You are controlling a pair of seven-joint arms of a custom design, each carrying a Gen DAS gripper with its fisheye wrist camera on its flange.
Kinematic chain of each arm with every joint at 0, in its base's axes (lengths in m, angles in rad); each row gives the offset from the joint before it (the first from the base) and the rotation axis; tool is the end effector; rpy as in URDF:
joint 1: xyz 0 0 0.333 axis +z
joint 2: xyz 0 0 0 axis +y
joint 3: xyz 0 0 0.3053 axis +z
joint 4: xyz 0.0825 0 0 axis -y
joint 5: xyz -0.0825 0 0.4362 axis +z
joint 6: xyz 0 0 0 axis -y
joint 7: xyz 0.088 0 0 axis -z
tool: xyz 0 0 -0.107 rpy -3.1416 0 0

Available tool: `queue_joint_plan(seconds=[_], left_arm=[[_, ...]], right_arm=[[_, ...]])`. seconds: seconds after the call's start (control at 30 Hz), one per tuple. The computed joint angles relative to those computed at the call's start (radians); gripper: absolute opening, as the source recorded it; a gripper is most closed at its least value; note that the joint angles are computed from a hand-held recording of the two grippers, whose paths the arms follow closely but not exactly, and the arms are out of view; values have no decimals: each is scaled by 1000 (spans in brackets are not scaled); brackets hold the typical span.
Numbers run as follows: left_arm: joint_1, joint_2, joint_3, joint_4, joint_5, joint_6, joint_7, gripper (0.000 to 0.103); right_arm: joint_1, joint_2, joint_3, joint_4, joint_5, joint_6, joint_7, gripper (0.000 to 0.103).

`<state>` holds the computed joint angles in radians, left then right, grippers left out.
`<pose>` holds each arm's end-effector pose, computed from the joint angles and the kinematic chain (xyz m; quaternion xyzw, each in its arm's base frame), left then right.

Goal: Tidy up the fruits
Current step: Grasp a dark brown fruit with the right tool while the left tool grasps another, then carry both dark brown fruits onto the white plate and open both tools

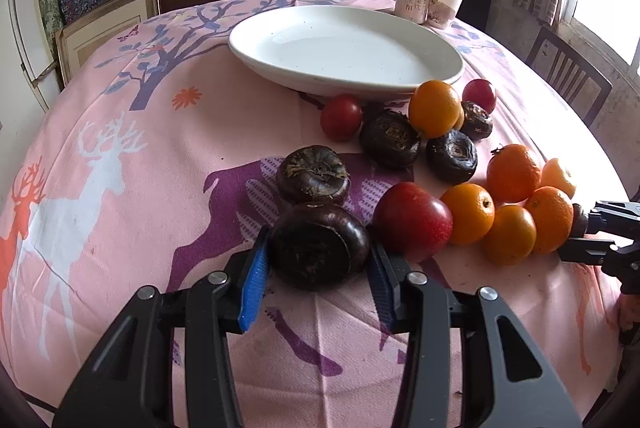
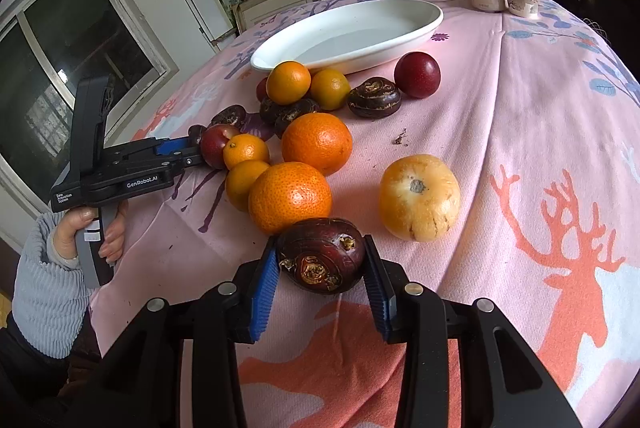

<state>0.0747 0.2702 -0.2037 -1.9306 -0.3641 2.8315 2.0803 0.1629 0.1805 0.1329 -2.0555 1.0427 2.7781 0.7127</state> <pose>0.6914 -0.0637 0.3803 -0.5594 0.7601 -0.2784 0.1785 0.6306 0.1503 0.3508 -0.7296 0.5678 -0.0525 0.3776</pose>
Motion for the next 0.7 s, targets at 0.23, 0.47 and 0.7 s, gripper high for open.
queue_joint_plan(seconds=[0.23, 0.47, 0.7], left_arm=[[29, -55, -41, -17, -177, 25, 138, 44], [-29, 110, -20, 254, -114, -12, 41, 44], [-89, 344, 35, 564, 116, -124, -194, 44]], right_arm=[[-12, -40, -1, 3, 187, -4, -131, 40], [29, 116, -24, 269, -16, 121, 67, 41], [77, 427, -105, 656, -347, 48, 459, 41]])
